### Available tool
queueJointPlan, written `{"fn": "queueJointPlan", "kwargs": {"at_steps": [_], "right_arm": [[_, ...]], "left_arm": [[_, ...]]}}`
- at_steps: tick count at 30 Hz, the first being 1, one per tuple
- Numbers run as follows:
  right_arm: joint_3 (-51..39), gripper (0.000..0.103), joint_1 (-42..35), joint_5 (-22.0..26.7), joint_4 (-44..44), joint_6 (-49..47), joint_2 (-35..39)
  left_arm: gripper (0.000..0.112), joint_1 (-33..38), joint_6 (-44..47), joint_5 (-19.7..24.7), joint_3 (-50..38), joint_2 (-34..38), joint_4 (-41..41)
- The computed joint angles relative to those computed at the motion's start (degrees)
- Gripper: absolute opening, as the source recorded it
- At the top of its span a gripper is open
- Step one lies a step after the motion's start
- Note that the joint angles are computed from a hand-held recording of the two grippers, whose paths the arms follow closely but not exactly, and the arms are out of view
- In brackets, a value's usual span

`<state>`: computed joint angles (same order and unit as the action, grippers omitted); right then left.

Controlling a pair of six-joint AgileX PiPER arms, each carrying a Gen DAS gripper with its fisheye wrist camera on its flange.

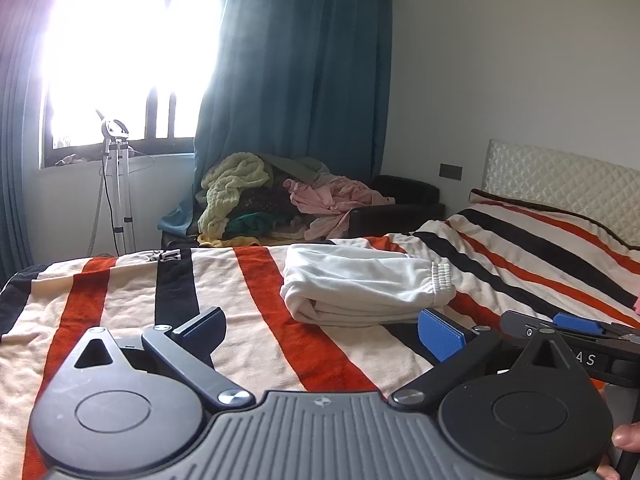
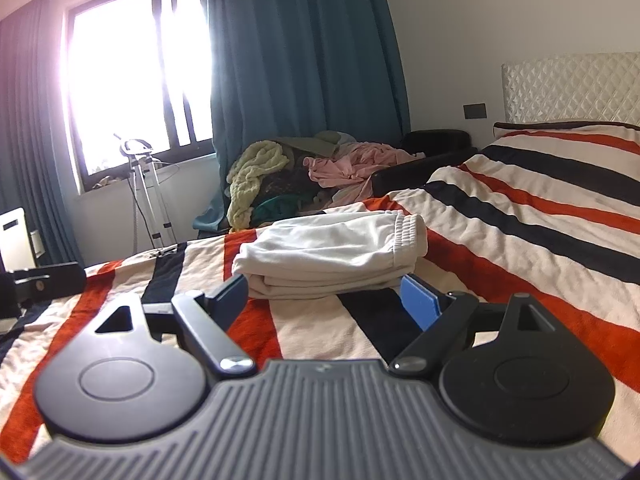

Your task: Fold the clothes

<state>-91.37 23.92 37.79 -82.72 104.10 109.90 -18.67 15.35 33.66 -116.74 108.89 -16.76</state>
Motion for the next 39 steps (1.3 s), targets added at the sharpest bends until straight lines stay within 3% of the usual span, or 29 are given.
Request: {"fn": "queueJointPlan", "kwargs": {"at_steps": [39], "right_arm": [[-2.93, 0.085, 0.36, 0.82, 4.11, -5.01, 1.82]], "left_arm": [[0.103, 0.14, -0.21, -2.18, 4.53, -2.47, 0.21]]}}
